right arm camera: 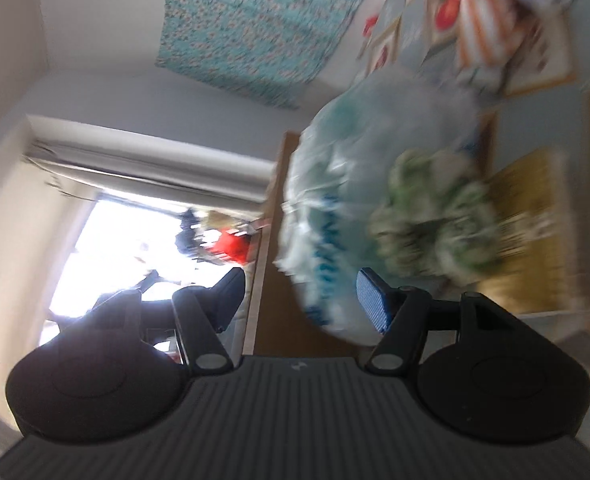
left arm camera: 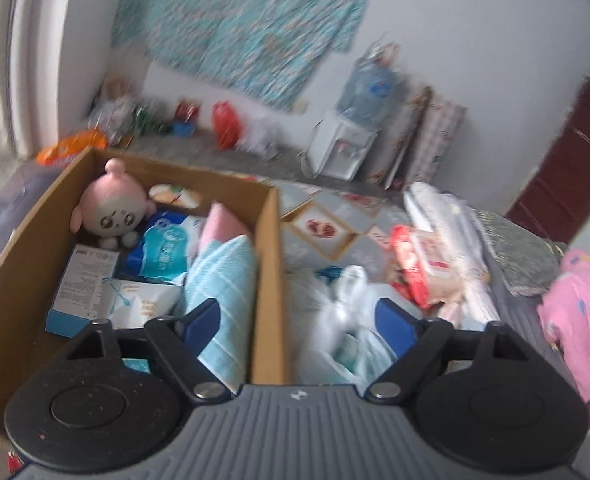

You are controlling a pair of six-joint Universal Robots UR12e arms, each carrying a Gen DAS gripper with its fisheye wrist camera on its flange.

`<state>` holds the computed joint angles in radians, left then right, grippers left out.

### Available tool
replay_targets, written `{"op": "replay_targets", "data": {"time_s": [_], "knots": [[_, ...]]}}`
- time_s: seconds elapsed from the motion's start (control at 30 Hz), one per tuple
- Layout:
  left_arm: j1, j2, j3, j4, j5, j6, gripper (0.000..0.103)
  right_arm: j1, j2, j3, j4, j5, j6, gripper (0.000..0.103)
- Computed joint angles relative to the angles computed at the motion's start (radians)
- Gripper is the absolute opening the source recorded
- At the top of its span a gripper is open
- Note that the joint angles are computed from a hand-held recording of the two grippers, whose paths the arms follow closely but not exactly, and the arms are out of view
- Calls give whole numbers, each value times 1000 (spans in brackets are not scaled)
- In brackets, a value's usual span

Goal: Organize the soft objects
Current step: 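Move both tools back toward the white yogurt cup on the mat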

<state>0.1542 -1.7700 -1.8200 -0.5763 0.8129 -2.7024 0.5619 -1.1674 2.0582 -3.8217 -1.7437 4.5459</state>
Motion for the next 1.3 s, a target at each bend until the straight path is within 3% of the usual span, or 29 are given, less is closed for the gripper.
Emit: {"op": "replay_targets", "data": {"time_s": [0.1,0.33,0.4,0.53,0.6,0.7,0.83,1.0,1.3], "knots": [[13,51,-77,49,-50,55,93,31,-37,19,90,-91,-67,64],[28,139,-234,55,-215,223,97,107,-116,46,256,-320,-193,69],[18,153,-268,71,-223,254,97,124,-131,55,285,-370,-204,70],[-20,152,-326,204,-201,258,97,155,-152,67,332,-456,-190,71],[-45,147,-340,220,-180,294,97,161,-158,73,350,-483,-172,71],[-84,141,-345,186,-151,357,97,168,-173,91,375,-515,-138,71],[-121,113,-356,244,-150,390,97,164,-176,108,376,-533,-112,71],[-174,56,-344,391,-115,351,97,143,-181,117,370,-537,-110,71],[-250,-37,-271,432,-80,338,97,78,-193,116,387,-515,-127,71]]}}
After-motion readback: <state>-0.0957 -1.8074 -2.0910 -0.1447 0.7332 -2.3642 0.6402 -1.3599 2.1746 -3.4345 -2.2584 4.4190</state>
